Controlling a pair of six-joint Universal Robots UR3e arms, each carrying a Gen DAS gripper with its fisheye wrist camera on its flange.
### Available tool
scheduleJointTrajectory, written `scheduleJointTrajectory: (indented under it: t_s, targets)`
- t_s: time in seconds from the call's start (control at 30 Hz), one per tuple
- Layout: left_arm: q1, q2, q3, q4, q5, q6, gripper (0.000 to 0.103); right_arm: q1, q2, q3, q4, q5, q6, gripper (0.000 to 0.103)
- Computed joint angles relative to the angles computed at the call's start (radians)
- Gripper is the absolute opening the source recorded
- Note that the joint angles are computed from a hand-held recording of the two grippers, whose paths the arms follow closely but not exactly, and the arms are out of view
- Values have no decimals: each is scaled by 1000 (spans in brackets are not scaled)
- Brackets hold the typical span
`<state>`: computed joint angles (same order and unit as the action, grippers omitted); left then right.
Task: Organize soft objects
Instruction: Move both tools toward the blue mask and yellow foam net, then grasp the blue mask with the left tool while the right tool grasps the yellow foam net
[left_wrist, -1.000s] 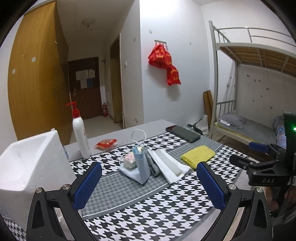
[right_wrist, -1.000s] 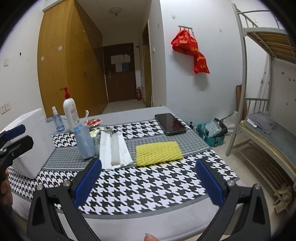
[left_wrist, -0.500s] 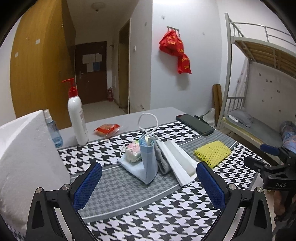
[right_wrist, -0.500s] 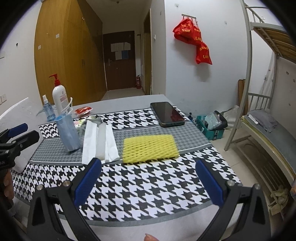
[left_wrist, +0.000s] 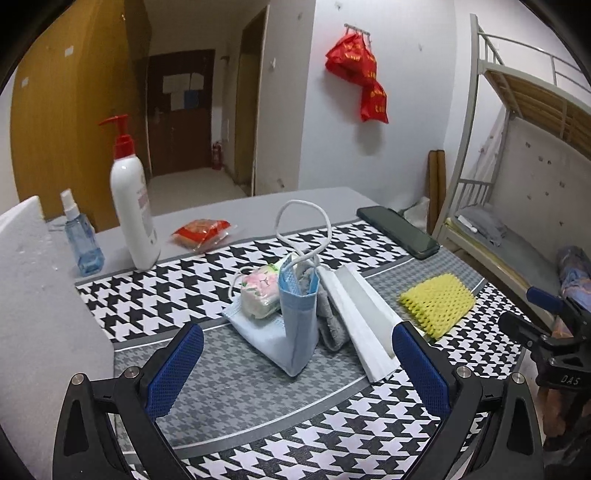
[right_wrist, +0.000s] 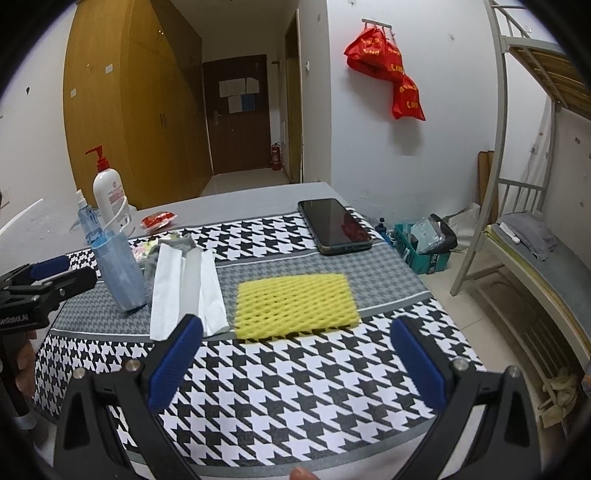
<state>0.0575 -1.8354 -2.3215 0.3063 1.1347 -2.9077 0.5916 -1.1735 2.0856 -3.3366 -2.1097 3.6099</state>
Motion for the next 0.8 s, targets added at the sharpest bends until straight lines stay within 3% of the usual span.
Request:
scheduleJointTrajectory:
  t_s: [0.33,0.53,0.8]
  targets:
    - [-3,-81,85,-50,-38,-43,82,-45,4,-5,14,28,-7,103]
    - [-11,-135,129,-61,-41,-46,58,-63,10,-29,48,30,-22,103]
    - [-13,-181,173,-98,-72,-11,15,-113,15,-49,104,84,-19,102]
